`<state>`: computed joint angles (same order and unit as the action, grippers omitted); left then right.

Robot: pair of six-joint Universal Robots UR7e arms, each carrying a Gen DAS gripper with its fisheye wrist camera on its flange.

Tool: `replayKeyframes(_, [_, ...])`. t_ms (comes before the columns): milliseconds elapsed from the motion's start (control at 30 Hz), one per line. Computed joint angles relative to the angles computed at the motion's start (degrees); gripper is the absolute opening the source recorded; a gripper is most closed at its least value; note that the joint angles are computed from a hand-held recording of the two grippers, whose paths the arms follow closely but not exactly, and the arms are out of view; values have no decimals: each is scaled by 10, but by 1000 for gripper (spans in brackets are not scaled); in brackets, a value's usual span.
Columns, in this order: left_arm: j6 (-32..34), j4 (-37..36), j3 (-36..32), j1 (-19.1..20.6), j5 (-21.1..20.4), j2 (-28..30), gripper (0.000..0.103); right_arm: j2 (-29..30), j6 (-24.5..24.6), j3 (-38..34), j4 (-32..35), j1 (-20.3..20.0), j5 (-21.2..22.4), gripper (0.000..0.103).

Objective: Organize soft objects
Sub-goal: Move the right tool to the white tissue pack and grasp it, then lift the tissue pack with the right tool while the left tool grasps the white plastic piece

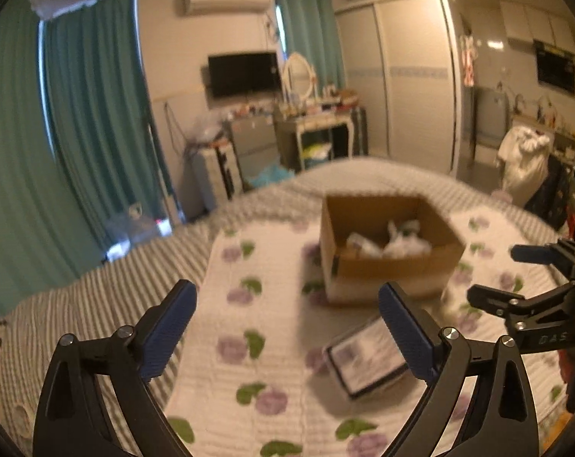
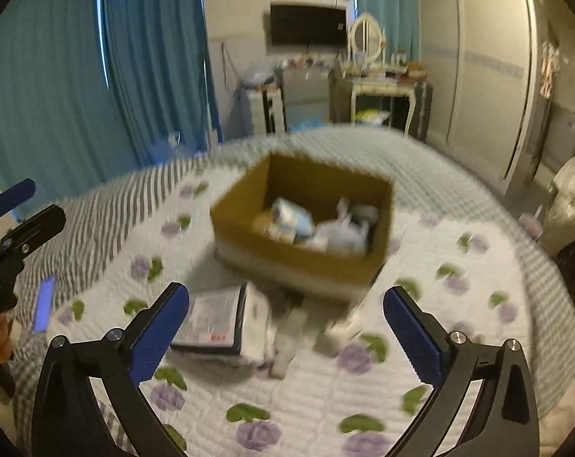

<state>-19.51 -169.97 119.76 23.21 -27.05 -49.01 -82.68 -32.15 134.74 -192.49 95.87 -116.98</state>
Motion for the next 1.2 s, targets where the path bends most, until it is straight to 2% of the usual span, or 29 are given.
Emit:
replayKeyframes(100, [-26,2,10,22,-7,14,98,50,8,-1,-23,-25,14,101])
replayKeyframes(200, [-36,-10,19,40,-6,31,98,94,18,-14,-24,-44,29,90])
replayKeyframes(400, [-5,-54,18,75,-17,55,98,162,21,-37,-37,-58,27,88])
replayKeyframes(567, [-12,-54,18,91,-34,59,98,207,20,-36,-100,-64,18,87])
replayKeyframes(667, [-27,-35,23,90,-31,53,98,217,2,-30,-131,-61,24,72])
replayKeyframes(767, [-38,-25,25,85,-19,47,98,228,-14,-21,-181,-50,18,61])
replayKeyframes(800, [-43,-18,26,80,-16,41,98,226,-14,-18,-187,-49,22,55])
replayKeyframes(900, [-48,-4,27,66,-7,29,98,190,0,3,-181,-49,57,47])
replayKeyframes(967, [-59,17,25,50,6,22,98,154,8,17,-171,-49,84,47])
replayKeyframes(1067, [-72,32,17,34,3,19,98,81,24,43,-160,-56,134,47])
replayKeyframes(1200, [-90,40,1,18,-15,35,98,4,17,61,-167,-72,132,47])
